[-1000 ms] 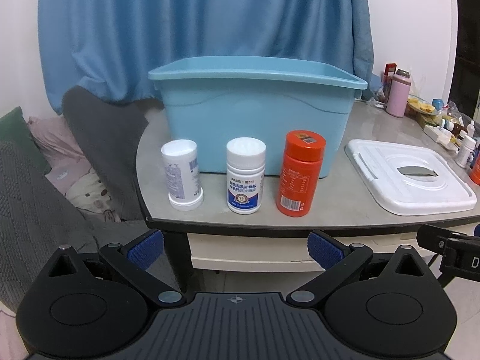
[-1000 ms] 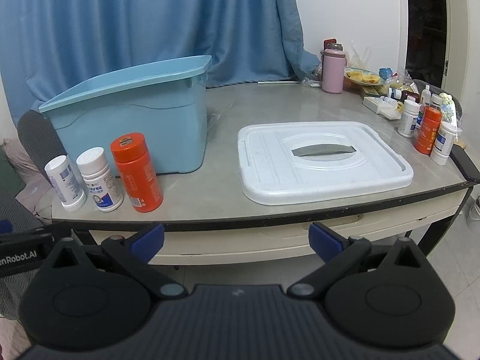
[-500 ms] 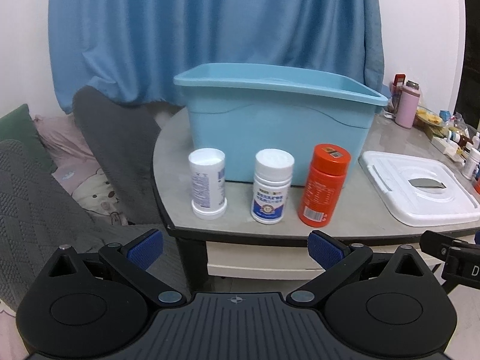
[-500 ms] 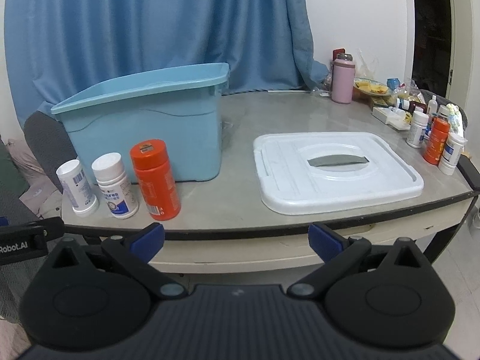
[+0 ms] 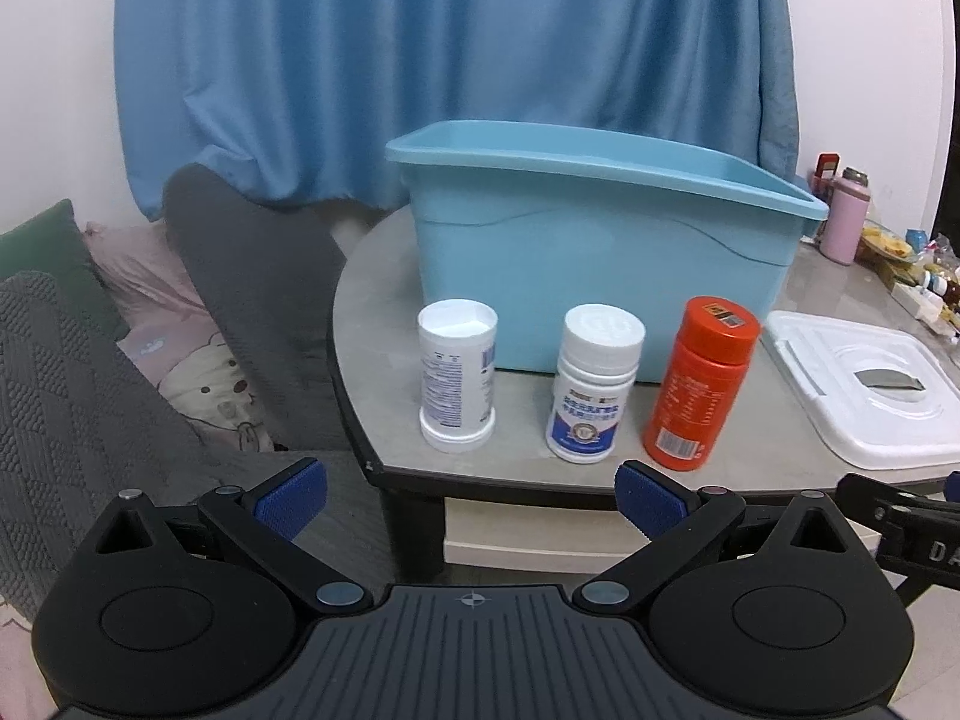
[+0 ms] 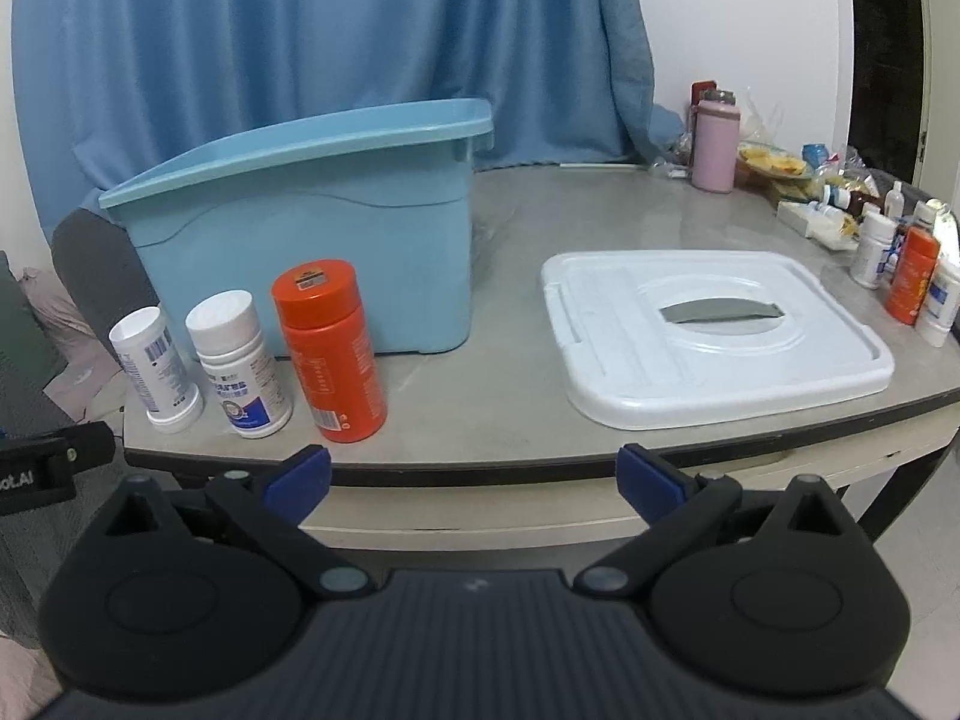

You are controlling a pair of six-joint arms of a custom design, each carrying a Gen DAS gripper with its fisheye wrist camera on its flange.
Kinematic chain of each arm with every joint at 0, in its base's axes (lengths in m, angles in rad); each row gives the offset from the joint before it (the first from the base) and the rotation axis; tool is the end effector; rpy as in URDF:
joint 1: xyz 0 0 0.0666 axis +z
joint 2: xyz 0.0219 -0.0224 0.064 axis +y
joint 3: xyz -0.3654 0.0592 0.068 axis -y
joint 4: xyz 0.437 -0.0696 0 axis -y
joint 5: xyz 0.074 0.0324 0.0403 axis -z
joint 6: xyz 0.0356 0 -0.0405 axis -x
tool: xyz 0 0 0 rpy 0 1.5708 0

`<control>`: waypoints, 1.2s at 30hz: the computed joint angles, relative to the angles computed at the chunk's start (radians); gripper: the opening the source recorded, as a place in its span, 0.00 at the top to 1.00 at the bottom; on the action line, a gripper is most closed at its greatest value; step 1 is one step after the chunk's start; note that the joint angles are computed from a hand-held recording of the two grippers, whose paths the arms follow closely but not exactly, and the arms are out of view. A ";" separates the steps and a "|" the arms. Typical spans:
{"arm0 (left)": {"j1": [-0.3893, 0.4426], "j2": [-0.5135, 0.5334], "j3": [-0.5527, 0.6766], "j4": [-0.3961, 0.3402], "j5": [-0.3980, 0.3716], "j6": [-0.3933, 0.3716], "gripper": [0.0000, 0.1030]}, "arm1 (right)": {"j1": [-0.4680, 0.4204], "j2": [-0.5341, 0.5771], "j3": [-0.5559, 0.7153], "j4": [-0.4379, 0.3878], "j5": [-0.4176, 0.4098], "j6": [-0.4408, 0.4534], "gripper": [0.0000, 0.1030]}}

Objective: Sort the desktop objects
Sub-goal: 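Move the left tool toward the white tub while the right tool approaches the orange bottle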

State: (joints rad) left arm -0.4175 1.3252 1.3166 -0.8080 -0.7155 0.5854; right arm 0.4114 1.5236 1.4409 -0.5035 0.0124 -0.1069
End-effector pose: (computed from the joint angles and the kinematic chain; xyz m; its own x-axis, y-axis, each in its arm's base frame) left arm 0.4709 -0.1838 0.4242 -0.4975 -0.2355 -0.8349 -0.4552 0.8901 0.0202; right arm 0.5496 0.2389 0.4019 -0.5458 -0.1217 -0.8290 -0.3341 0.9390 0.0821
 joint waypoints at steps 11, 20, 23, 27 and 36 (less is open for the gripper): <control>0.064 0.038 0.018 0.048 0.046 -0.052 0.00 | 0.022 0.086 0.097 -0.008 0.005 0.013 0.01; 0.115 0.086 0.049 0.074 0.087 -0.090 0.01 | 0.046 0.165 0.185 -0.031 -0.003 0.029 0.01; 0.130 0.104 0.063 0.082 0.092 -0.102 0.01 | 0.052 0.192 0.217 -0.040 -0.005 0.034 0.01; 0.153 0.130 0.083 0.095 0.104 -0.119 0.01 | 0.060 0.234 0.267 -0.054 -0.004 0.038 0.01; 0.196 0.198 0.118 0.156 0.141 -0.167 0.14 | 0.066 0.319 0.348 -0.045 0.009 0.038 0.02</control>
State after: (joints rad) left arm -0.2212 1.5235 1.4346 -0.6520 -0.5741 0.4183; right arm 0.4773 1.8428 1.7886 -0.5480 0.0210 -0.0691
